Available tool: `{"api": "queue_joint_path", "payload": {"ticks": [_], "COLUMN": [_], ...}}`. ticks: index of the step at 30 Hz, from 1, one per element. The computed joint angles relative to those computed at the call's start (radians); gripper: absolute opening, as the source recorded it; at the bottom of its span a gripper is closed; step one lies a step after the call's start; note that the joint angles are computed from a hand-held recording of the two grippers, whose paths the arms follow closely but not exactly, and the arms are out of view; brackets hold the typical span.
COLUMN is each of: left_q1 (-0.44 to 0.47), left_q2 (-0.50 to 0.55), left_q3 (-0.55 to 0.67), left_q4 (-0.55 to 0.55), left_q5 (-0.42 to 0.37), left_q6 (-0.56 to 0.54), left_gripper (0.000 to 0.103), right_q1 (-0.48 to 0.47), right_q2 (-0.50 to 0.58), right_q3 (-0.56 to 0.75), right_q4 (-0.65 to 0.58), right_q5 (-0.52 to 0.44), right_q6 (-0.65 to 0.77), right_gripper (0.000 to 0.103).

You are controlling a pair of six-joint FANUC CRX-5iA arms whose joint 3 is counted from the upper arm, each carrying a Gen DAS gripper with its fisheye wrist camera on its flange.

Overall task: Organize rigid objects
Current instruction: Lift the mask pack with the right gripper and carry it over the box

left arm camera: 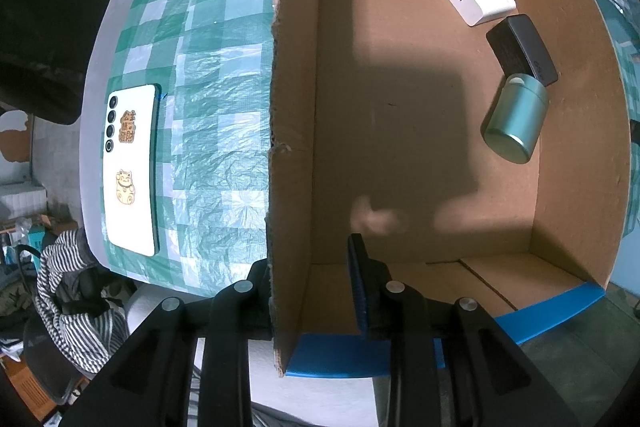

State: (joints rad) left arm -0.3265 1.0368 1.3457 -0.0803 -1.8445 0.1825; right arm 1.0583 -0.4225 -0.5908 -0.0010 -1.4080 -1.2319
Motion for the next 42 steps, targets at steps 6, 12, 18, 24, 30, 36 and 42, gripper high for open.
{"api": "queue_joint_path", "payload": {"ticks": [6,12,18,24,30,36,42], "left_q1": [-0.002,-0.002,-0.002,-0.002,-0.002,-0.004,-0.003], "left_q2": [-0.009,-0.022,-0.029,-0.026,-0.033,-0.039,-0.04], "left_q3": [-0.016,-0.04,-0.054,-0.047,-0.06,-0.072,-0.072], "left_q4": [-0.002,-0.001,-0.001,-0.002,-0.002,0.0,0.003], "left_q5": [0.007,0.022,0.028,0.024,0.029,0.036,0.033], "left_q6": [0.001,0.004,0.003,0.004,0.003,0.006,0.006], "left_gripper": [0.027,0.027,0.027,0.027,0.027,0.027,0.027], "right_q1": [-0.014,-0.072,-0.138,-0.198,-0.283,-0.373,-0.462], "right_q2": [-0.033,-0.012,0.012,0.056,0.111,0.176,0.251], "right_q3": [0.023,0.072,0.129,0.184,0.26,0.34,0.419], "right_q4": [0.015,0.026,0.046,0.08,0.114,0.146,0.172], "right_q5": [-0.051,-0.078,-0.117,-0.126,-0.14,-0.15,-0.144], "right_q6": [0.09,0.233,0.378,0.514,0.678,0.868,1.051], "right_gripper": [0.055,0.055,0.055,0.055,0.055,0.055,0.056]}}
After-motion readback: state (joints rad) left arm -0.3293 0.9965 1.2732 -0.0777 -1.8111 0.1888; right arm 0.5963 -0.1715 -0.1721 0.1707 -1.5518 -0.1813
